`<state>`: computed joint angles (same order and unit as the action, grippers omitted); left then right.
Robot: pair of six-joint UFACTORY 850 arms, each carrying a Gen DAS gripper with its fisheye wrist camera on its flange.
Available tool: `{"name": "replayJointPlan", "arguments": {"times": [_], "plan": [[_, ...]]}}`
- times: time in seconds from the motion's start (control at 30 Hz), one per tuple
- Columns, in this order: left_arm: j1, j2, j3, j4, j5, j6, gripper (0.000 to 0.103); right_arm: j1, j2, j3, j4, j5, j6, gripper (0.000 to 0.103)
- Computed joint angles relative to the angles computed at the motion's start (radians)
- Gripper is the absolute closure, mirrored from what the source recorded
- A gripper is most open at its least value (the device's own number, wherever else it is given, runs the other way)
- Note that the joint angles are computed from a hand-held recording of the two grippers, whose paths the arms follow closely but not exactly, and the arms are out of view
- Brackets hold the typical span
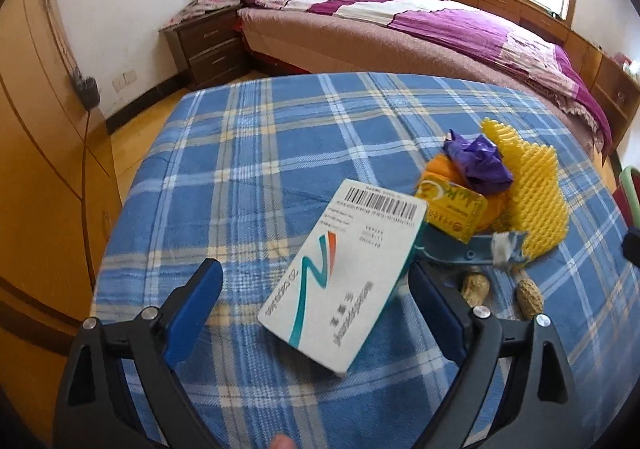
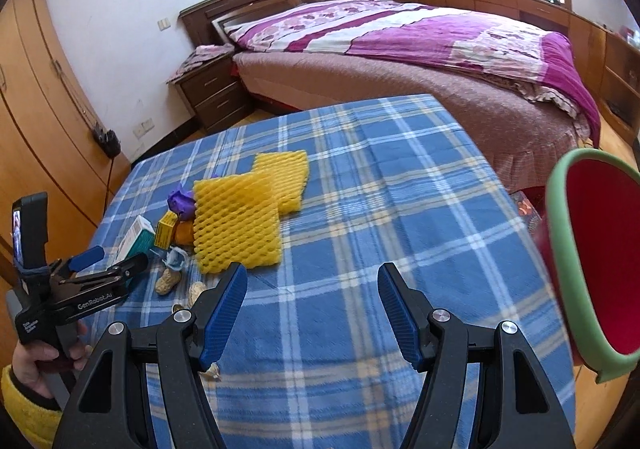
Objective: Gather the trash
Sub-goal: 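Grasp the white medicine box with the left tool while the right tool grasps the yellow mesh net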
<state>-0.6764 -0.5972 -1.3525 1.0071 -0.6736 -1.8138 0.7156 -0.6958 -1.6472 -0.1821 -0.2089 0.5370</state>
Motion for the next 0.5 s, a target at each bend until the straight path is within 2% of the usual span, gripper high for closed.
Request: {"name": "replayJointPlan", "arguments": {"times": [0.13,0.2,0.37,0.5], "plan": [[0.022,0.033,0.058,0.02,0.113,-0.109,0.028,0.006,-0.054,-0.072,0.067,-0.037,-0.079,0.034],[0.017,0.037,0.066,0.058,0.101,-0.159,0.034,0.009,-0.087,-0.115,0.106,-0.059,-0.128,0.034],[0.022,0.065,0.107,0.12,0.15,-0.262,0.036,0.015,-0.151,-0.203,0.189,-0.108,-0.228,0.034],[0.017,0.078,0.123,0.147,0.154,-0.304,0.039,0.017,-0.193,-0.259,0.238,-0.121,-0.284,0.034]]}}
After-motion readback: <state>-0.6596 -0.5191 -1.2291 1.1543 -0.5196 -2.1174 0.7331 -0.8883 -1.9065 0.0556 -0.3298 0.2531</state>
